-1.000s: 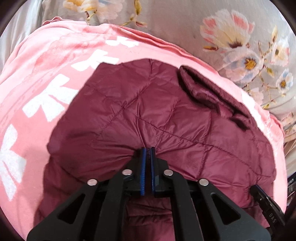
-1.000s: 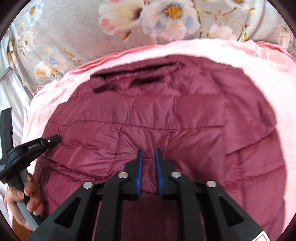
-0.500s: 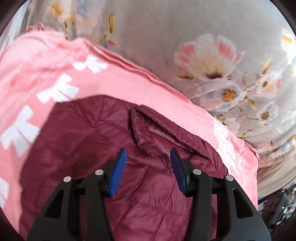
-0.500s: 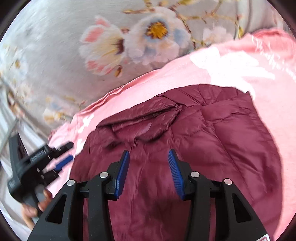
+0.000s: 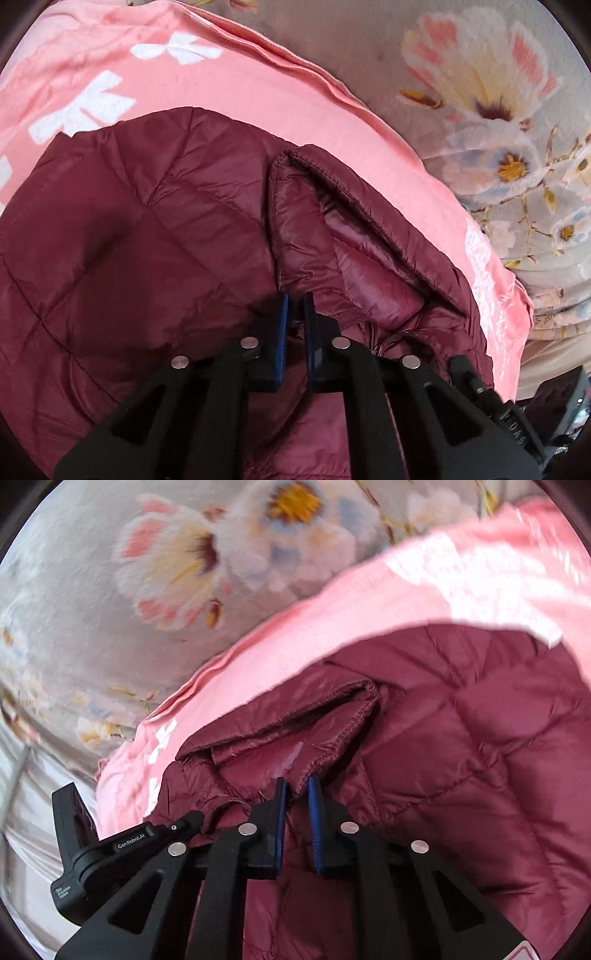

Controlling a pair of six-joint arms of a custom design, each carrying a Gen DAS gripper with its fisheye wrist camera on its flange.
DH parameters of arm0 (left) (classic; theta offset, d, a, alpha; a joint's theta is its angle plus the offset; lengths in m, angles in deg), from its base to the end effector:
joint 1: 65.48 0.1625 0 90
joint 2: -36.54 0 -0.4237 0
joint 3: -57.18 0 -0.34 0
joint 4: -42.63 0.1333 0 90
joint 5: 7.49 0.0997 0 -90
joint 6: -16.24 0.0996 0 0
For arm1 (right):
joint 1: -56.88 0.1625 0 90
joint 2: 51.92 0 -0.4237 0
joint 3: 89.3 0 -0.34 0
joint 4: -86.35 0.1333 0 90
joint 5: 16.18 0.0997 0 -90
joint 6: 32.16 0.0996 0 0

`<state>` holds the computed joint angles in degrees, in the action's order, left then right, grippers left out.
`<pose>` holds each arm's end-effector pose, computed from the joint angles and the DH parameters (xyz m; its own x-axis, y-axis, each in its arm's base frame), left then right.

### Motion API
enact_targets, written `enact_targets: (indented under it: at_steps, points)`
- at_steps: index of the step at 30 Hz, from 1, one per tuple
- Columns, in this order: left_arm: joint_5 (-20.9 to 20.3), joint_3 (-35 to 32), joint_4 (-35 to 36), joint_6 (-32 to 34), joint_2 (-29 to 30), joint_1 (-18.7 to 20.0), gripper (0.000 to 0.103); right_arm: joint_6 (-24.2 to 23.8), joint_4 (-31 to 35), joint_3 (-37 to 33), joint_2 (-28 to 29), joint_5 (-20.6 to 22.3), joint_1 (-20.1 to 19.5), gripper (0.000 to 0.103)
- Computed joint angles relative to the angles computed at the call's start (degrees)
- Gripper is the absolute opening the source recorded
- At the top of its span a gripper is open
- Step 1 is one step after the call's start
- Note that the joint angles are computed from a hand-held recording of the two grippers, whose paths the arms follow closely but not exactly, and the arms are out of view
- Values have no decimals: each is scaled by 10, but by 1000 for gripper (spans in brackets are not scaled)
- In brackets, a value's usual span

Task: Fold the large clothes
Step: 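Fold the jacket collar end toward the hem with both tools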

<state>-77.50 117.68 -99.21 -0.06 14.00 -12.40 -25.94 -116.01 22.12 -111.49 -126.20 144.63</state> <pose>-0.3339 -0.7230 0.0488 -0.9321 0.2611 -0.2512 0.3350 0.8850 -0.3234 0.0773 -0.5586 0.3012 -0.9196 0.3860 0.0732 0.1197 0.4527 -0.8836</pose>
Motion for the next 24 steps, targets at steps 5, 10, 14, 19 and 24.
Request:
enact_targets:
  at_steps: [5, 10, 14, 19, 24]
  points:
    - [6, 64, -58, 34, -27, -2, 4, -50, -11, 11, 0, -41, 10, 9]
    - [33, 84, -79, 54, -22, -4, 3, -43, 5, 18, 7, -46, -11, 7]
    - [62, 100, -114, 87, -15, -12, 3, -69, 12, 2, 26, -93, 0, 6]
    - [57, 107, -133, 83, -17, -10, 5, -68, 10, 15, 14, -90, 1, 7]
    - [45, 130, -170, 95, -52, -14, 5, -84, -47, 61, -18, -121, 23, 17]
